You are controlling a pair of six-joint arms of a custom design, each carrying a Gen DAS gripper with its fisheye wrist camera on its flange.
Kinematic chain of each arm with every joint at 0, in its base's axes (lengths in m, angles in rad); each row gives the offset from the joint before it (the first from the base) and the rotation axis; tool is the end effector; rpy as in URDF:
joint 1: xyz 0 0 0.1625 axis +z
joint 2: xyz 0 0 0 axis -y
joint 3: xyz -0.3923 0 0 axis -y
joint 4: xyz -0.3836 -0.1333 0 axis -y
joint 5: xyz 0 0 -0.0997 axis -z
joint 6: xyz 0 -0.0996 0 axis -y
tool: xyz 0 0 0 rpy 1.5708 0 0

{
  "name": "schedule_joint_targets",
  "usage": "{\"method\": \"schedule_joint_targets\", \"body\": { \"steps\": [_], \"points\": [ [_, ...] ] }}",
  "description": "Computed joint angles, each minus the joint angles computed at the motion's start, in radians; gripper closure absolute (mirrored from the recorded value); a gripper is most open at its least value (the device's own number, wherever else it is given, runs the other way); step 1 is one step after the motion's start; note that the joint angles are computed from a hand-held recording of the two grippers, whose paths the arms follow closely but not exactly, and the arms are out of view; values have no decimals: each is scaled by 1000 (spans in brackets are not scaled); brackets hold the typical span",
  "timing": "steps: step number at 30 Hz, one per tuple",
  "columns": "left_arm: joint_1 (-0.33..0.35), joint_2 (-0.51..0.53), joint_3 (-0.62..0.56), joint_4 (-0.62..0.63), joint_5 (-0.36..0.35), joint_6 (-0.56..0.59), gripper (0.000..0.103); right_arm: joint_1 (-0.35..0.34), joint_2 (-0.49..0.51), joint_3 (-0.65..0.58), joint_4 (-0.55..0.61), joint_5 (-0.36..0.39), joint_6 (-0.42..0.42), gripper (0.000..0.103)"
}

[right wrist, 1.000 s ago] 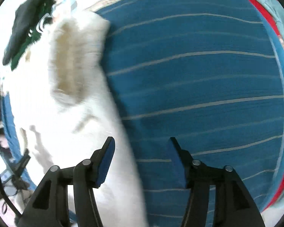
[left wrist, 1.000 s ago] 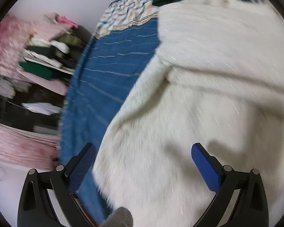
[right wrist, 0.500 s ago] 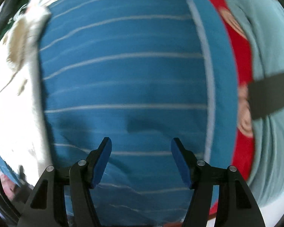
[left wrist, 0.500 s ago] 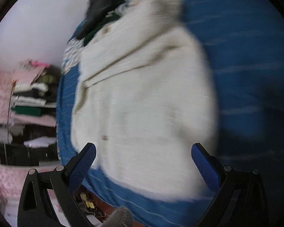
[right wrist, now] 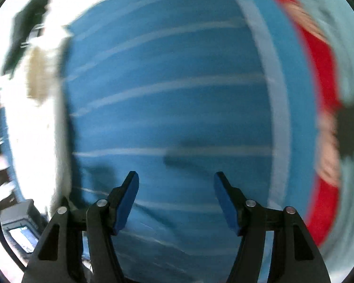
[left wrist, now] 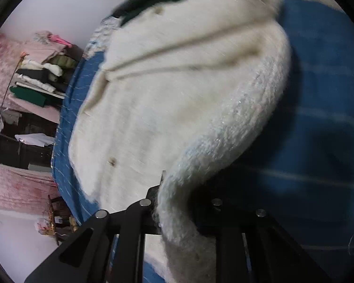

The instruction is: Fold large clothes

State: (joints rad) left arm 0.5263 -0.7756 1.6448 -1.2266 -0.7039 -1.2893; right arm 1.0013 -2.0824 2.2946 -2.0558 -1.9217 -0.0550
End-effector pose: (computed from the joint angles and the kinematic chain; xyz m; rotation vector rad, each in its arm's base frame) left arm -0.3291 -0.4332 0.0282 0.3384 1.7749 -0.2629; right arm -0.0806 -0.3096 0.3606 -0.7556 -2.6123 0.2070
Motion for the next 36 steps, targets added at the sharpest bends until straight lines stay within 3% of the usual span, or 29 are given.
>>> {"method": "schedule_joint_targets", "body": {
  "steps": [6,7,8,10,12,14,15,16,19,22,25,27,30,36],
  "points": [
    [16,-86,27,-35,39,42,92,55,268,-78,-196,394,-80,10],
    [21,-97,31,-47,40,55,92,72,318,-98,-227,436,-75,10],
    [27,-106,34,-62,40,69,92,131,387,-118,-282,455,-29,10],
    [20,-109,38,-86,27,70,92,160,472,-183,-296,498,-2,10],
    [27,-123,44,-123,19,95,92,187,529,-197,-320,488,45,10],
    [35,-143,54,-163,12,127,92,202,587,-241,-280,448,159,11],
    [44,-163,60,-185,6,146,92,199,626,-258,-288,447,214,27],
    [49,-178,60,-196,-1,157,92,223,655,-288,-299,456,280,58],
    [70,-238,66,-224,-15,197,92,270,655,-291,-320,456,369,72],
    [103,-320,53,-237,-46,236,92,383,634,-313,-323,422,451,74],
    [150,-399,19,-232,-73,273,91,560,678,-448,-207,288,528,74],
    [197,-451,-18,-220,-81,303,89,641,741,-524,-165,236,577,75],
    [253,-500,-46,-209,-52,326,87,775,923,-723,-83,132,630,75],
    [440,-560,-44,-322,-14,441,81,891,1338,-1165,102,15,709,75]
  ]
}}
